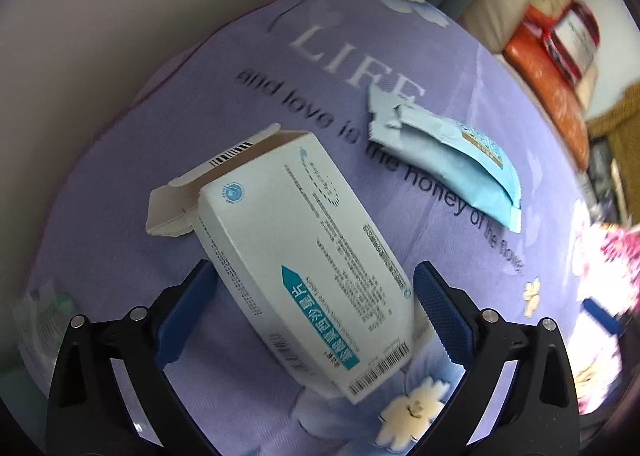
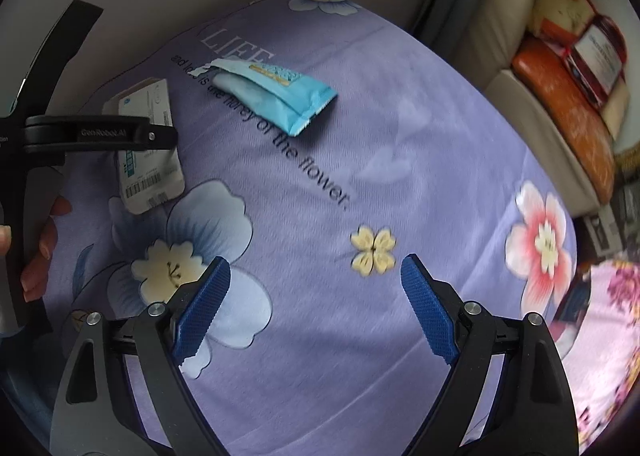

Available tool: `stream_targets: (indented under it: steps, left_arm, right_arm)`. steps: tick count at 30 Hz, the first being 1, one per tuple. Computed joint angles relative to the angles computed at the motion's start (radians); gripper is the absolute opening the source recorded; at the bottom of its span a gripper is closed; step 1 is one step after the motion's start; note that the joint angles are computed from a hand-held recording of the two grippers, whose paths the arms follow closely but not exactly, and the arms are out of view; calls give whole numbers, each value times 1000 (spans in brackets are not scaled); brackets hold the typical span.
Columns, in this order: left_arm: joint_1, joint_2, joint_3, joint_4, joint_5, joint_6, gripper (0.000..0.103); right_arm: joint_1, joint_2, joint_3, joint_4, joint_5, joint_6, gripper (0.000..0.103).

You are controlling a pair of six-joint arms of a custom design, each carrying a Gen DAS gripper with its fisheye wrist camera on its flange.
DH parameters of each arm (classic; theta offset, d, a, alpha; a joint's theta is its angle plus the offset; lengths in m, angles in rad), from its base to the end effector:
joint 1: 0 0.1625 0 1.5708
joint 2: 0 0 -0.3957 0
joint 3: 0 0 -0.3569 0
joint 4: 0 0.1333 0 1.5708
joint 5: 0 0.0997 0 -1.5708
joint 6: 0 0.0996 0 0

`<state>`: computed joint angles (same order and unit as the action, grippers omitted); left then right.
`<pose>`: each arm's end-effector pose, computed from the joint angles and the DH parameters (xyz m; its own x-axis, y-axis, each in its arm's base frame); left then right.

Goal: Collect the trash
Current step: 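Grasp the white medicine box with the left tool while the right tool grasps the light-blue wrapper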

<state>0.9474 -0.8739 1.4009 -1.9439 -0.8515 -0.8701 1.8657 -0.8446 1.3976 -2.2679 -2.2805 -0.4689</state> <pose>-0.2177 -0.6434 0.1971 -0.7968 -0.2772 -0.5370 -0.0498 0.9157 -0.3988 0.2619 -0.6269 0.2105 -0.5417 -0.5447 0.6402 -0.5969 0.7855 0.1633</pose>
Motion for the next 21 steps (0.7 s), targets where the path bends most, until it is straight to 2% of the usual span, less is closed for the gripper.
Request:
stream_targets:
  steps: [2, 6, 8, 11, 16, 21]
  left_arm:
    - [1, 2, 3, -7, 23, 60, 94]
    - [1, -35, 36, -39, 64, 169, 78]
    - [10, -55, 39, -38, 63, 222, 76]
    - [35, -83, 59, -96, -2, 361, 75]
    - [58, -133, 113, -159, -45, 446, 76]
    - [58, -142, 127, -170, -6, 464, 81]
  right_arm:
    - [0, 29, -45, 24, 1, -28, 83]
    - [8, 100, -153, 92, 8, -86, 83]
    - [12, 137, -203, 120, 15, -115, 83]
    - [20, 223, -318, 171, 30, -170, 83]
    - [22, 342, -483, 266, 31, -225, 83]
    - [14, 463, -659, 342, 30, -285, 83]
